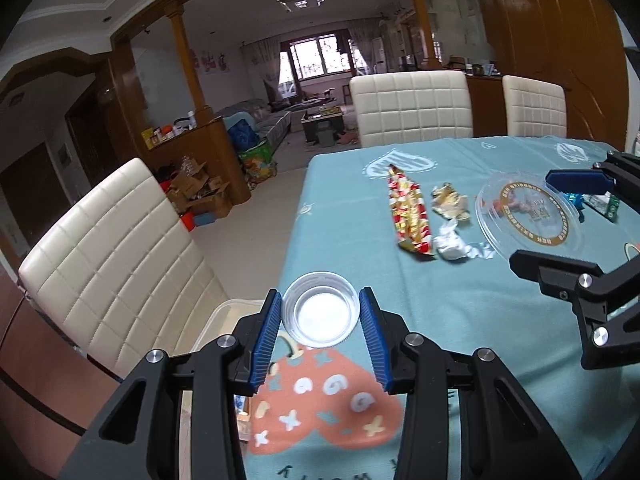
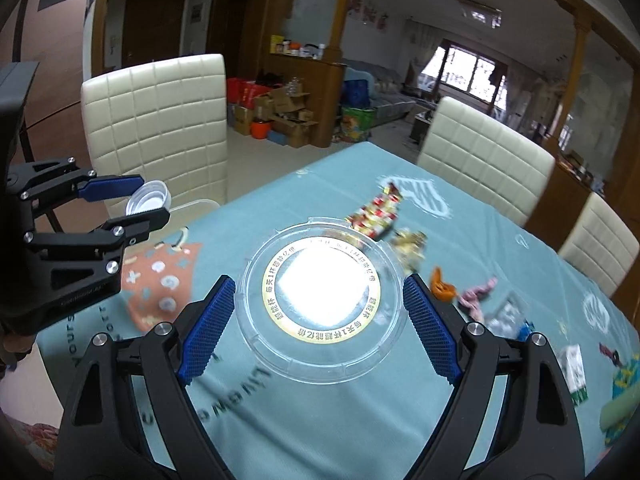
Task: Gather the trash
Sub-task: 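Carry the bottle cap and round lid toward the clear bin, then open the left tool to drop the white cap while the right tool drops the clear lid into the bin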
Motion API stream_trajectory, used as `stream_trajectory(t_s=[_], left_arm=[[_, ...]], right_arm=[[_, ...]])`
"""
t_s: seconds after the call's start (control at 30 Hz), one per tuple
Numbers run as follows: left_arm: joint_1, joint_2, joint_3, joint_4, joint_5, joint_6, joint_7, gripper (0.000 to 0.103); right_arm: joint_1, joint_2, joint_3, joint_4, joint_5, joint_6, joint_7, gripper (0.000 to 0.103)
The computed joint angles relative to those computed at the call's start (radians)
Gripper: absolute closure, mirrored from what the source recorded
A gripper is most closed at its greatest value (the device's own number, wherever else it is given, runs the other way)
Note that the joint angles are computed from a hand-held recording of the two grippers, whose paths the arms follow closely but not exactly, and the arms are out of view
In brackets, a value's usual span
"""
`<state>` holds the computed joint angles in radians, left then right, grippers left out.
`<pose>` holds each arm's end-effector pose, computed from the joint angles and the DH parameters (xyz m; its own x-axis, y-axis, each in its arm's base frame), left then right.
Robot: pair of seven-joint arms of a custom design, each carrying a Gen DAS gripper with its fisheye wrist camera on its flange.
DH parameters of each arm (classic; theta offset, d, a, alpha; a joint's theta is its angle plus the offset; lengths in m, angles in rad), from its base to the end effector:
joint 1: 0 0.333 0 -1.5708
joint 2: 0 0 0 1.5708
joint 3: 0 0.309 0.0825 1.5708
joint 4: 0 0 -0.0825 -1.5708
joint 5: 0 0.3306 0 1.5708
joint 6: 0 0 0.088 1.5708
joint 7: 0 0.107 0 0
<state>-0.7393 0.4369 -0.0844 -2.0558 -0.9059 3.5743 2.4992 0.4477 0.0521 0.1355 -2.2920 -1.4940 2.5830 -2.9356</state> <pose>0.4620 -0.3462 0.3603 -0.5401 -0.8125 -0.2195 -0.3949 0.4750 -0.7864 0.4010 0.2855 0.3708 -0.0184 -0.9861 0.1649 -0.6358 -0.1157 -0.7631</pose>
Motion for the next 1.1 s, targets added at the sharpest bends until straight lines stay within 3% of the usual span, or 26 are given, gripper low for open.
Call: stream_trajectory(t_s=[0.23,0.43,0.5,0.73,1.1], left_arm=[[0.039,0.017,0.030,0.018,0.013,-0.027,-0.026,0.063],[0.038,0.052,0.104,0.059,0.029,-0.079,-0.064,0.063],[0.018,0.065,0.146,0.072,0.034,-0.096,-0.084,0.063],[-0.145,0.166,0.427,0.163,0.016,-0.228,-0.191,0.063],[-0.171,0.298,0.579,0.274,0.129,-0.360,-0.420,0.063]], right_arm=[[0.012,0.146,-0.026,0.174,0.042,0.045,-0.123,0.019],[0.046,0.278,-0.068,0.335,0.117,0.089,-0.250,0.019],[0.055,0.321,-0.086,0.390,0.147,0.111,-0.298,0.019],[0.084,0.470,-0.137,0.576,0.284,0.166,-0.483,0.019],[0.130,0.654,-0.199,0.812,0.493,0.190,-0.758,0.019]])
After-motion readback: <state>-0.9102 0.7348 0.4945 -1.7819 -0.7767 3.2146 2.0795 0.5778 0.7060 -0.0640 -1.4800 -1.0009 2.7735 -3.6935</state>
